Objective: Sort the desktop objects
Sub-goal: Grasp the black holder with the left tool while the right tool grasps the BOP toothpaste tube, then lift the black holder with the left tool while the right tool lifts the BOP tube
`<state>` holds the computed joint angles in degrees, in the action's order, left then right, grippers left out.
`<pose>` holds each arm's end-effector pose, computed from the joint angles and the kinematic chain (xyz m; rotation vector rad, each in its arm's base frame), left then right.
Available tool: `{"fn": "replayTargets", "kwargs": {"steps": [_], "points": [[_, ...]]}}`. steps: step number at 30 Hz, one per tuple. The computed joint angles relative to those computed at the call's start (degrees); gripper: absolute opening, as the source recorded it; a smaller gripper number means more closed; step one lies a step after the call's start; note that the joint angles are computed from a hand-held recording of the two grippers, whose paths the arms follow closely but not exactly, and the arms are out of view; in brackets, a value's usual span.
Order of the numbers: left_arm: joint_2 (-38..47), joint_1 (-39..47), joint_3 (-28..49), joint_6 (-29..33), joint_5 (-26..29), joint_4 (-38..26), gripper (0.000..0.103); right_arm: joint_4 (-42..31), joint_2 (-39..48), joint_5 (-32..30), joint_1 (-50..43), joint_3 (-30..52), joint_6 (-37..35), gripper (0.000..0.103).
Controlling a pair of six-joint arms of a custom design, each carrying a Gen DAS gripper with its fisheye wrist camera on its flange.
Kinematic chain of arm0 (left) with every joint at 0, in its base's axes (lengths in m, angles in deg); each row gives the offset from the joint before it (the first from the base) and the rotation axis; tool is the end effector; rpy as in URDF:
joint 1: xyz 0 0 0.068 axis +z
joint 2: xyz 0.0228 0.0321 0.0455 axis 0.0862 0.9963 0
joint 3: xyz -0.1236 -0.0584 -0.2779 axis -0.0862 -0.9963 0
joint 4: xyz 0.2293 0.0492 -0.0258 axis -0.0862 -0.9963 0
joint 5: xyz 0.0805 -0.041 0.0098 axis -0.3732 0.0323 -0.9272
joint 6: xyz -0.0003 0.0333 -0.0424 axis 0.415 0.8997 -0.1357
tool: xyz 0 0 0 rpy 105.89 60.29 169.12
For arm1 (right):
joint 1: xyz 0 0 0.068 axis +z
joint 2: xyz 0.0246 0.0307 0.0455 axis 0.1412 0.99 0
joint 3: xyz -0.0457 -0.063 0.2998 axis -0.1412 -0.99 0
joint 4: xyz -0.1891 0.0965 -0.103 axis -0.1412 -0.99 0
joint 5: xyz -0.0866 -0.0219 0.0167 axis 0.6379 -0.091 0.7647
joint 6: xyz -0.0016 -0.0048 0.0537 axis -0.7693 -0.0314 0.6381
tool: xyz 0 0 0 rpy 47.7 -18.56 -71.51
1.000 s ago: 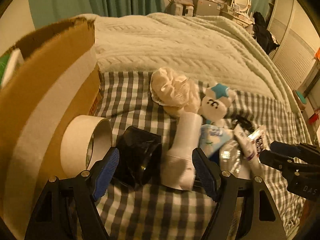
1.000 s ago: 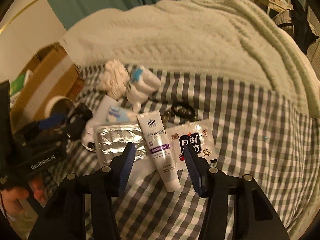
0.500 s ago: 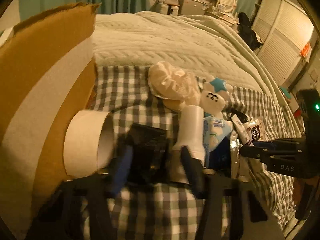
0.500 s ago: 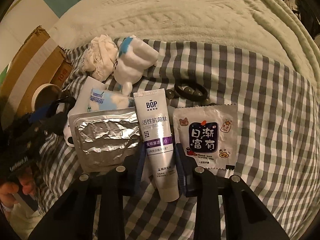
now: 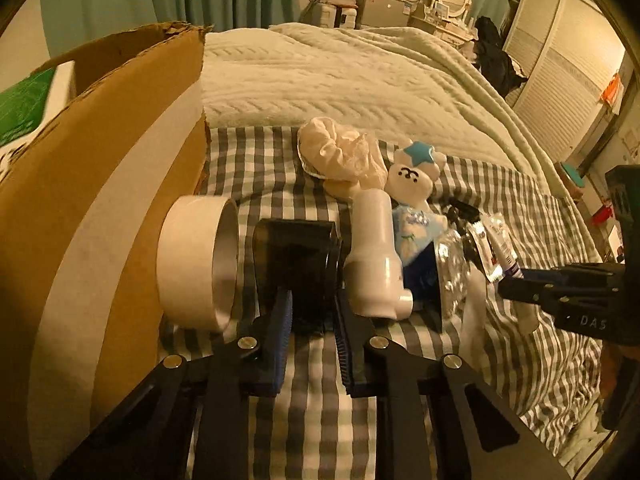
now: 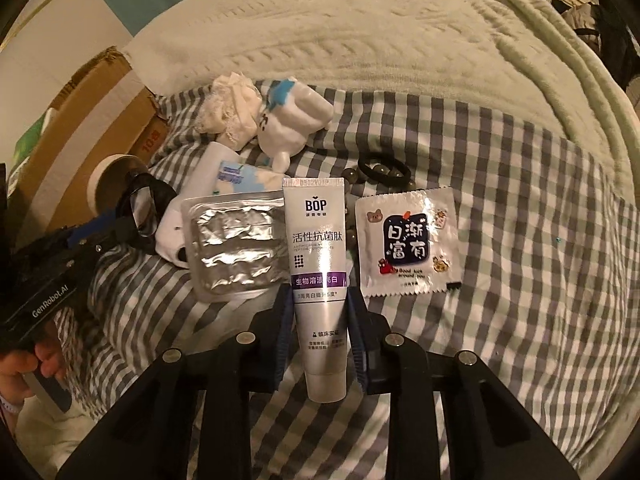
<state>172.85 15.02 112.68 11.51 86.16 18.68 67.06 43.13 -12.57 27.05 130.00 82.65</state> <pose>0.2380 0.0314 0.1000 0.3113 2.5935 -0.2285 0.3155 0.1112 0.0508 0.0939 2.7646 0.3143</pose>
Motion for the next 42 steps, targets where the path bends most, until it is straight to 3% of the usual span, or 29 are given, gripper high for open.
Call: {"fn": "replayTargets", "kwargs": {"steps": [5, 13, 16, 18, 21, 33, 40, 42], "points": [[-2.99, 1.68, -1.87, 0.44, 1.24, -1.7, 0.008, 1.55, -4.05, 0.29, 0.47, -4.56, 0.95, 0.026], [-8.31, 3.24, -4.25, 0.47, 1.33, -3.88, 0.009, 3.92, -9.14, -0.03, 0.73, -10.95, 2.06, 0.026], [-7.41, 3.53, -5.05, -0.76, 0.2, -1.56, 0.023, 4.18, -9.32, -0.15, 1.25, -11.08, 2.54, 0.026], [-6.18, 3.71, -5.29, -2.33, -0.45, 0.34, 0.039, 4.63, -8.9, -0.31, 1.14, -11.18, 2.26, 0.026], [-4.69, 3.47, -5.22, -3.98, 0.35, 2.71, 0.049, 5.48, -8.15, -1.02, 0.42, -11.62, 1.74, 0.026], [9.02, -2.18, 3.05, -13.99, -3.15, 8.55, 0.049, 5.84, -2.71, -3.85, -2.49, -6.69, -1.93, 0.026], [11.98, -5.53, 4.2, -11.82, -6.93, 12.9, 0.049, 3.67, 1.05, -5.93, -3.45, -1.61, -2.67, 0.026], [12.07, -6.14, 3.94, -10.76, -7.34, 13.88, 0.04, 2.91, 1.79, -6.24, -3.67, -0.5, -2.84, 0.026]]}}
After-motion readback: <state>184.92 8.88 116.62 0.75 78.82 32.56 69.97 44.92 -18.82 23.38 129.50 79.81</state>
